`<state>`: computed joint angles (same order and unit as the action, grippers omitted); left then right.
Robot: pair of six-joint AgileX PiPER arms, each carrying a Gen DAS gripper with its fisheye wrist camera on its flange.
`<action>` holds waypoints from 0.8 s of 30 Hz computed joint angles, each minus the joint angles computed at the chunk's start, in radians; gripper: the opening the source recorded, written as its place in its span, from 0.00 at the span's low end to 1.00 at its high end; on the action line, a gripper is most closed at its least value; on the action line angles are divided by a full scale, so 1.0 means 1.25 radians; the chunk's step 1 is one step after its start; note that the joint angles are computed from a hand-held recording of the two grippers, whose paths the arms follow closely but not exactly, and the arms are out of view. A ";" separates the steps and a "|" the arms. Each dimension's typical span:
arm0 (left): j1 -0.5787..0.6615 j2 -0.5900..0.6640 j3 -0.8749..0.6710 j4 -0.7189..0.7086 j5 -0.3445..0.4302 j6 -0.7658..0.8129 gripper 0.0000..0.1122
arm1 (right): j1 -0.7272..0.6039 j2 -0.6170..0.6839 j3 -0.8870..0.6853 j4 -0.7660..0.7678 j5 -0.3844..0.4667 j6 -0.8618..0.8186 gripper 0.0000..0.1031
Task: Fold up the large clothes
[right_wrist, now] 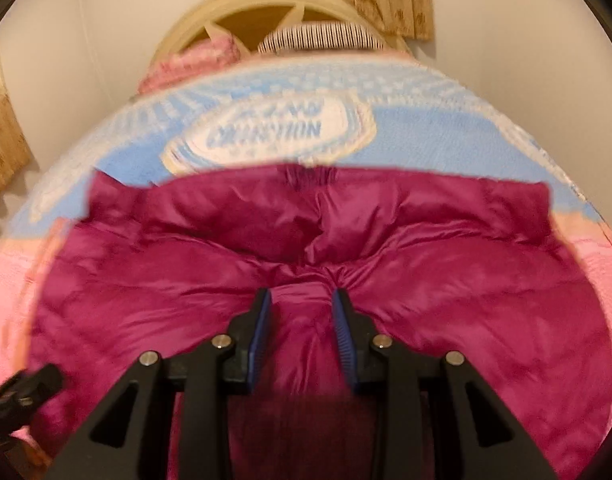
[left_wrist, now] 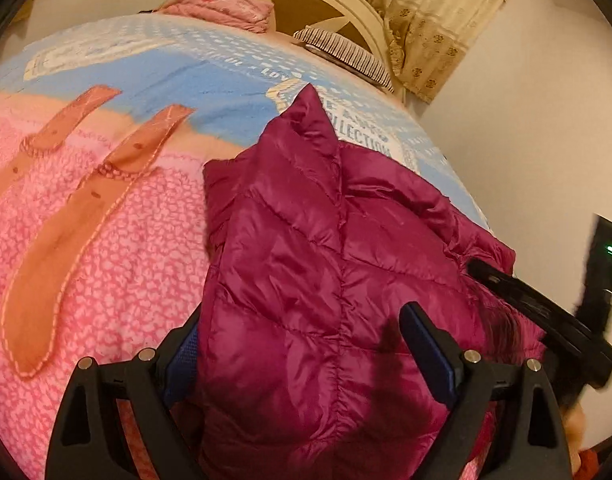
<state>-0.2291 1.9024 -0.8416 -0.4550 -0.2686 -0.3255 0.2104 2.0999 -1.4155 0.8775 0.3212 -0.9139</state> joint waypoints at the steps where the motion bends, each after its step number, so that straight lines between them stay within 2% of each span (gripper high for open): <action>1: 0.004 0.004 -0.001 0.039 -0.007 -0.047 0.82 | -0.007 -0.026 0.029 0.044 0.012 -0.046 0.34; 4: 0.005 -0.001 0.034 0.107 -0.061 -0.141 0.82 | -0.003 -0.041 0.059 0.046 0.027 -0.055 0.34; 6: 0.001 -0.011 0.081 0.165 -0.124 -0.215 0.81 | 0.015 -0.026 0.075 0.040 -0.011 -0.053 0.34; 7: -0.009 -0.016 0.102 0.181 -0.155 -0.238 0.81 | 0.021 -0.014 0.080 0.068 -0.034 -0.077 0.34; 10: -0.014 -0.014 0.097 0.210 -0.166 -0.271 0.80 | 0.017 0.005 0.101 0.263 -0.057 -0.250 0.34; 13: 0.010 0.003 0.117 0.338 -0.269 -0.451 0.64 | 0.007 0.013 0.092 0.271 -0.033 -0.251 0.34; 15: 0.011 0.006 0.094 0.341 -0.261 -0.449 0.44 | 0.005 0.015 0.090 0.273 -0.026 -0.250 0.34; 16: -0.002 0.004 0.080 0.315 -0.247 -0.417 0.39 | 0.004 0.016 0.088 0.269 -0.023 -0.245 0.34; 18: -0.015 0.002 0.066 0.307 -0.248 -0.395 0.21 | 0.002 0.018 0.086 0.269 -0.018 -0.243 0.34; 21: -0.027 -0.009 0.051 0.313 -0.249 -0.374 0.15 | -0.002 0.022 0.080 0.253 -0.009 -0.227 0.34; 24: -0.006 -0.041 0.049 0.393 -0.242 -0.433 0.12 | -0.004 0.023 0.072 0.221 -0.002 -0.190 0.34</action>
